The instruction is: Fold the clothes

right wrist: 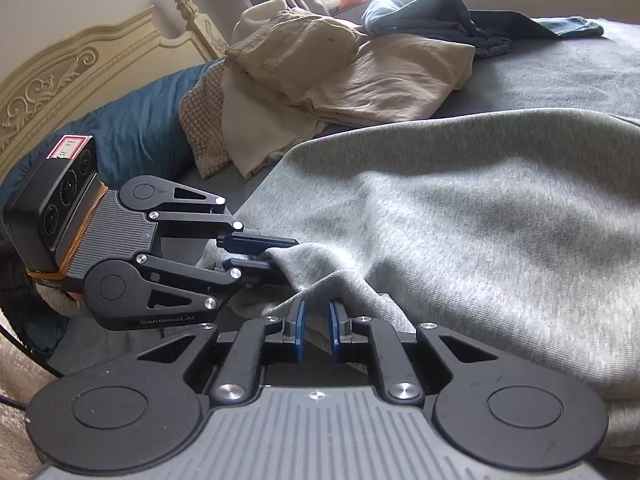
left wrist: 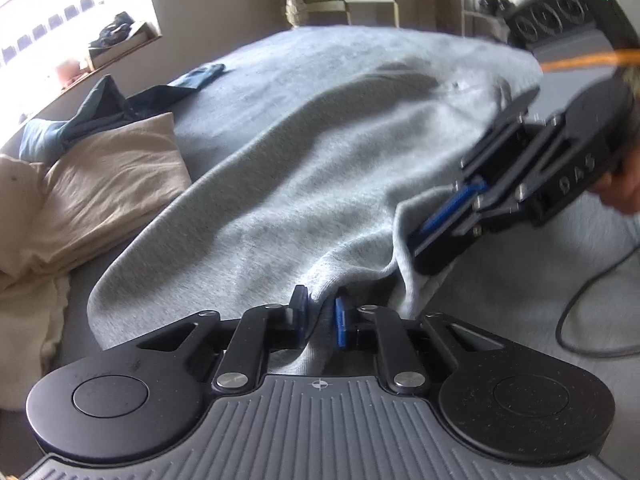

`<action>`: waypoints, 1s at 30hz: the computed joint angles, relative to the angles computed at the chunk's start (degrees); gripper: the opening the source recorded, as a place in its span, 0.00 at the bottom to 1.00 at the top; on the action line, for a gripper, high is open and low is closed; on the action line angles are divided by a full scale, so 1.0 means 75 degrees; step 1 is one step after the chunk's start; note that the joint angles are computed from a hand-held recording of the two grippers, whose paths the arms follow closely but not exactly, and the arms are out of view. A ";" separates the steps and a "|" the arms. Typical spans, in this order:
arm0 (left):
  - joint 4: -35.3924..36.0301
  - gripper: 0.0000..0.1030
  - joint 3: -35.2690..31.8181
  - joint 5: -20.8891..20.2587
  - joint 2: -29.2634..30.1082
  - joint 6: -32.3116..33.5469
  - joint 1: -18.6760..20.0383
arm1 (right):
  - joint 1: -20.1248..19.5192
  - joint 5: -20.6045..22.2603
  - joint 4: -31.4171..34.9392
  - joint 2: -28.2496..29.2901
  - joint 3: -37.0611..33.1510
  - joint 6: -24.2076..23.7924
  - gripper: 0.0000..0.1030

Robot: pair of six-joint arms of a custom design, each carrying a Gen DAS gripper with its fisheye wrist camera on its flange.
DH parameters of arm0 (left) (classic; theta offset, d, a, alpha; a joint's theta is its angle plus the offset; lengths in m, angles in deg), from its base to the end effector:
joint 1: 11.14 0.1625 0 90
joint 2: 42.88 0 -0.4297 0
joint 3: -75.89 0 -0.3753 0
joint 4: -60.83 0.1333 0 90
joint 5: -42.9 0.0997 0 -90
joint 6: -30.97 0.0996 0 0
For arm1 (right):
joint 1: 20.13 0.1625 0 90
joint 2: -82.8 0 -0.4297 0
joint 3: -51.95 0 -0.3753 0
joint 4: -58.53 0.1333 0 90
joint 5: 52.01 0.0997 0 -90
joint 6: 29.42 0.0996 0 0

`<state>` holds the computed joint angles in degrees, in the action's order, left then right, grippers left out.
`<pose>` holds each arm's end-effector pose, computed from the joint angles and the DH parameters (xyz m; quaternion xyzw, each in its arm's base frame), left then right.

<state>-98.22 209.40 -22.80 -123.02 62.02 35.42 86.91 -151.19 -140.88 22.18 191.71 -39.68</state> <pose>-0.1609 -0.4234 0.2242 0.5633 0.7883 -0.1551 0.1929 0.2345 -0.3645 0.1337 0.2068 -0.9400 0.2644 0.0617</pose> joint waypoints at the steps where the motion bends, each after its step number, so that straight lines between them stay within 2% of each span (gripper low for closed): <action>1: -0.0067 0.08 -0.0009 -0.0080 -0.0011 -0.0089 0.0026 | 0.0003 -0.0010 -0.0008 0.0029 -0.0016 0.0013 0.13; 6: -0.0186 0.06 -0.0017 -0.0314 -0.0072 -0.0319 0.0086 | 0.0125 -0.0323 -0.0052 0.0368 -0.0224 0.0053 0.13; 11: -0.0110 0.06 -0.0012 -0.0478 -0.0150 -0.0481 0.0159 | 0.0369 -0.1106 -0.1244 0.1079 -0.0321 0.0538 0.13; 15: -0.0029 0.06 -0.0021 -0.0641 -0.0208 -0.0657 0.0256 | 0.0135 -0.0870 -0.1663 0.1268 -0.0277 0.1389 0.12; 19: -0.0334 0.06 0.0275 -0.0230 -0.0087 -0.0607 0.0217 | -0.0199 -0.0483 -0.1862 0.1318 -0.0222 0.2327 0.12; 21: -0.0443 0.08 0.0322 -0.0144 -0.0025 -0.0655 0.0211 | -0.0222 -0.0395 -0.1590 0.1186 -0.0233 0.2403 0.12; 23: -0.0534 0.09 0.0350 -0.0057 0.0023 -0.0653 0.0188 | -0.0030 -0.0676 -0.1388 0.1091 -0.0249 0.1972 0.13; 26: -0.0609 0.10 0.0349 0.0089 0.0056 -0.0565 0.0120 | 0.0436 -0.1405 -0.1305 0.0995 -0.0194 0.0701 0.14; 28: -0.0700 0.10 0.0375 0.0190 0.0071 -0.0441 0.0065 | 0.0806 -0.1975 -0.1537 0.1007 -0.0059 -0.0202 0.14; 30: -0.0836 0.13 0.0389 0.0285 0.0127 -0.0276 0.0007 | 0.1102 -0.2394 -0.1916 0.1045 0.0087 -0.0777 0.14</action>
